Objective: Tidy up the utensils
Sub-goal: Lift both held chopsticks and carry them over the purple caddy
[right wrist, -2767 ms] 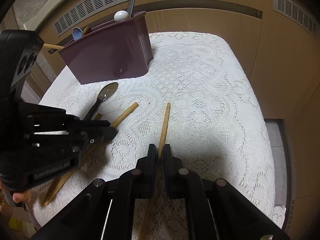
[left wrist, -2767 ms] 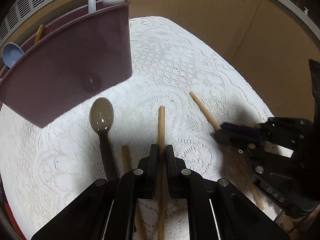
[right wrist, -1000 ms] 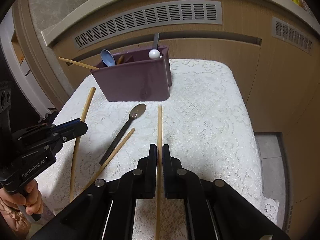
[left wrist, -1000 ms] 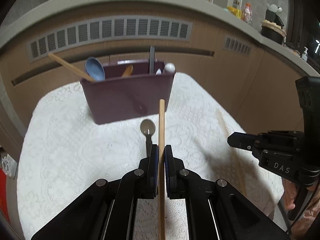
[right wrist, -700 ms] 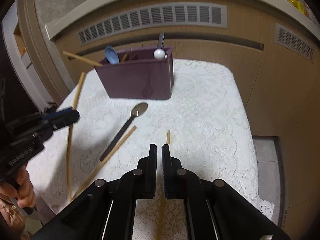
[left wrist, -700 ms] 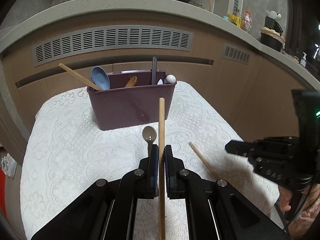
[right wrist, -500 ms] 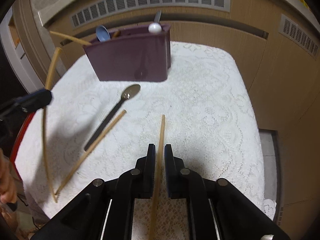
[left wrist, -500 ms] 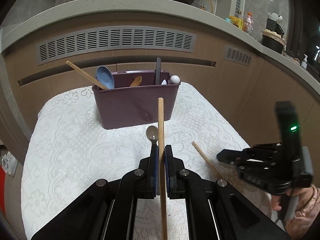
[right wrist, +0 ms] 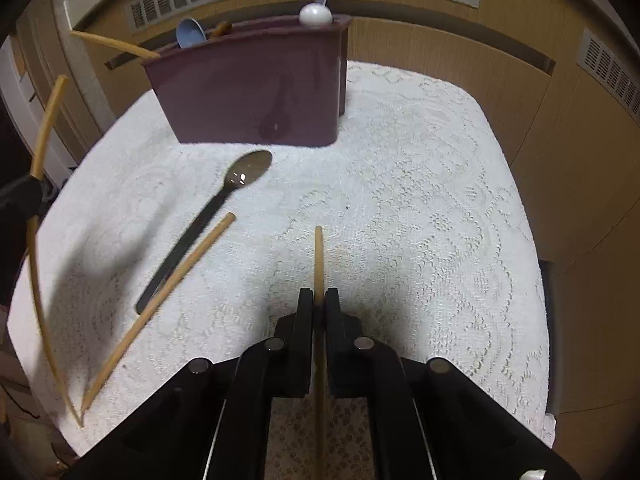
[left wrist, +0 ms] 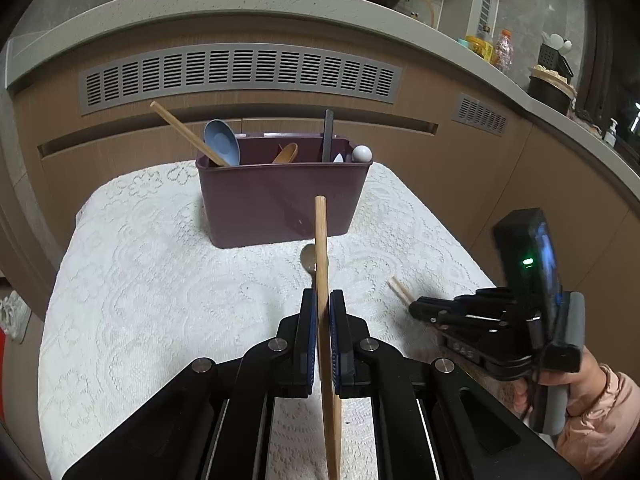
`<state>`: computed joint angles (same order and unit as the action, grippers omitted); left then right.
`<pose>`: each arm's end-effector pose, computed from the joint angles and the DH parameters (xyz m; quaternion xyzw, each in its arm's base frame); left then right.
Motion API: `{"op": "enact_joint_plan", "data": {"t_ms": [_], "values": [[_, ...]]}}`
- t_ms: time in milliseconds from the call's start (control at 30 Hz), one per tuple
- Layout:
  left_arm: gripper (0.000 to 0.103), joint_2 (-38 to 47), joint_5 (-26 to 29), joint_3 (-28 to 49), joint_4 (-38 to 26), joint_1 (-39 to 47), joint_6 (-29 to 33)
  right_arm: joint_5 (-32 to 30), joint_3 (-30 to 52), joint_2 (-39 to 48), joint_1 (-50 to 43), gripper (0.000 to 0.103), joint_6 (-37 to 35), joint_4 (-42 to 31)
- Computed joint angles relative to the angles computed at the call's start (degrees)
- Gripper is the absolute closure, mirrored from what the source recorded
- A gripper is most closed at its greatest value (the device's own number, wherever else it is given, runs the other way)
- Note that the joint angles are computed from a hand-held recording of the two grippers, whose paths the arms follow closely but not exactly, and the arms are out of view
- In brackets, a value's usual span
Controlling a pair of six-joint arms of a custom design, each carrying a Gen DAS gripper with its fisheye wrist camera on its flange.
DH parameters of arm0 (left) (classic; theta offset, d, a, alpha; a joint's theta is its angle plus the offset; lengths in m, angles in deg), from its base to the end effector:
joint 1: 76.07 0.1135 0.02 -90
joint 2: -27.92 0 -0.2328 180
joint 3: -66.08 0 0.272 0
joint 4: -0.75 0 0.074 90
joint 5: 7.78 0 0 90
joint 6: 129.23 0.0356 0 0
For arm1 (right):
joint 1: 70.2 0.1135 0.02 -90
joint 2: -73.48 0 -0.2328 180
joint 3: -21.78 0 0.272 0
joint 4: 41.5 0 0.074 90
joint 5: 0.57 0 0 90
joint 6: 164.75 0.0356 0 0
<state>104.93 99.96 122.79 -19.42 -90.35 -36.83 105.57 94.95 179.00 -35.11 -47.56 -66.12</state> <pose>0.2928 -0.0857 0.1759 0.1940 0.8783 -0.1821 0.3972 0.3093 0.2052 0.1016 -0.0256 0.9497 0.0303 0.3105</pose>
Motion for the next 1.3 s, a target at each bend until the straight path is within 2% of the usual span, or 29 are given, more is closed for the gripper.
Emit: {"op": "enact_joint_plan", "data": {"t_ms": [167,400,533,667,800,933,1100,1300], "values": [[0.097,-3.1,0.6,-1.6,-0.3,0.7,-0.7,1.6,-6.4,-10.2,2.7,0.098,1.0,1.7],[0.097,-12.1,2.8,-3.6,-1.8,2.8,-2.0,5.9,-10.4,-21.5,6.5,0.098,1.0,1.8],[0.097,-13.3,4.3,1.9,-3.2,3.6,-3.5,7.8,-7.6,-24.8,6.7,0.098,-2.4,1.9],[0.097,-12.3,4.1,10.9,-2.4,3.8,-4.8,11.0,0.3,-26.1,5.9,0.098,-9.8,3.2],[0.097,-8.1,1.9,20.6,0.5,3.8,-5.4,12.0,11.5,-22.0,3.9,0.098,-18.5,7.0],[0.097,-0.5,1.3,30.3,2.0,4.8,-5.8,10.3,23.1,-13.8,1.3,0.098,-23.0,8.8],[0.097,9.0,-0.5,38.1,2.7,5.7,-4.9,6.6,31.8,-3.6,-1.7,0.098,-24.4,13.3],[0.097,18.6,-0.9,43.4,2.4,6.3,-4.4,3.2,42.8,9.6,-4.7,0.098,-22.0,11.8]]}}
